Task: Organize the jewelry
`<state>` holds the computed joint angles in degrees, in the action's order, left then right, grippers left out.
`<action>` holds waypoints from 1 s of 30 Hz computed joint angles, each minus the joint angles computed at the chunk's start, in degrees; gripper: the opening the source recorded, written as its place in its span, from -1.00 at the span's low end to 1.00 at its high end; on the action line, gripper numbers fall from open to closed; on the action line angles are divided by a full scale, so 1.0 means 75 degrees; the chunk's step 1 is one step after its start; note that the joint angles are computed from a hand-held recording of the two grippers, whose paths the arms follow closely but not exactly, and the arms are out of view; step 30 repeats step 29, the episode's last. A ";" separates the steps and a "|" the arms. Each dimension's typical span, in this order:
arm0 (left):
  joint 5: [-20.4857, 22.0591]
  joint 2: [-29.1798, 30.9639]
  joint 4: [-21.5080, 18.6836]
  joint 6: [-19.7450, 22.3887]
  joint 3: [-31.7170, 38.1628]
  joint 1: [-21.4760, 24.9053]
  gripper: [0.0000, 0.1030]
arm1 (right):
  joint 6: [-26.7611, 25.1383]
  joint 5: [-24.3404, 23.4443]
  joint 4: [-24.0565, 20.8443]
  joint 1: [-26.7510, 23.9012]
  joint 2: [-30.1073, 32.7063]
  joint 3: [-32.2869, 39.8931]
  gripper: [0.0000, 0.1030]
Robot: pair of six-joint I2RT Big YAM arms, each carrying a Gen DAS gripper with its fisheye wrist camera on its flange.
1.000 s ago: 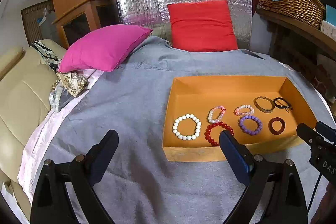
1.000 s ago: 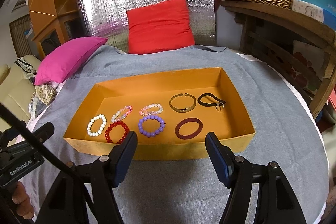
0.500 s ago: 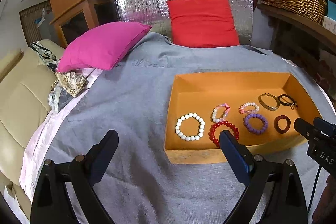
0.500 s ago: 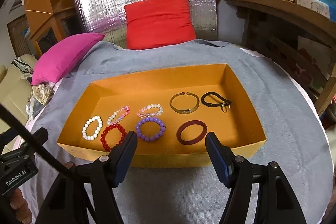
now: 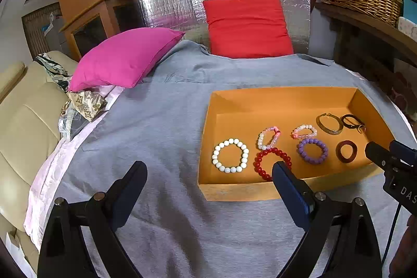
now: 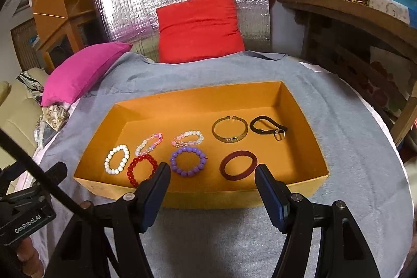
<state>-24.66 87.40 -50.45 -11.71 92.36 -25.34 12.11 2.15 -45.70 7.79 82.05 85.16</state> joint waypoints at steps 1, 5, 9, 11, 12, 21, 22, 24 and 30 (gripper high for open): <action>-0.0005 -0.0001 -0.0002 -0.0011 0.0004 -0.0012 0.87 | -0.0011 0.0006 0.0001 -0.0005 -0.0003 -0.0002 0.38; 0.0015 0.0030 -0.0063 -0.0042 0.0079 -0.0045 0.87 | -0.0021 -0.0023 -0.0032 -0.0036 0.0031 0.0025 0.38; 0.0011 0.0082 -0.0125 -0.0024 0.0158 -0.0043 0.87 | -0.0047 -0.0022 -0.0046 -0.0057 0.0062 0.0053 0.38; 0.0025 0.0099 -0.0139 -0.0023 0.0183 -0.0038 0.87 | -0.0041 -0.0040 -0.0061 -0.0062 0.0093 0.0082 0.38; 0.0037 0.0104 -0.0139 -0.0016 0.0194 -0.0037 0.87 | -0.0045 -0.0047 -0.0066 -0.0064 0.0105 0.0095 0.38; 0.0105 0.0105 -0.0088 -0.0038 0.0202 0.0010 0.87 | -0.0094 -0.0053 -0.0072 -0.0034 0.0174 0.0136 0.38; 0.0099 0.0087 -0.0050 -0.0037 0.0171 0.0004 0.87 | -0.0097 -0.0047 -0.0072 -0.0028 0.0178 0.0137 0.38; 0.0182 0.0049 0.0062 0.0001 0.0070 0.0009 0.87 | -0.0116 -0.0026 -0.0072 -0.0013 0.0173 0.0122 0.38; 0.0730 0.0119 -0.0247 -0.0397 -0.0075 0.0201 0.87 | -0.0215 -0.0013 -0.0093 -0.0024 0.0043 -0.0075 0.38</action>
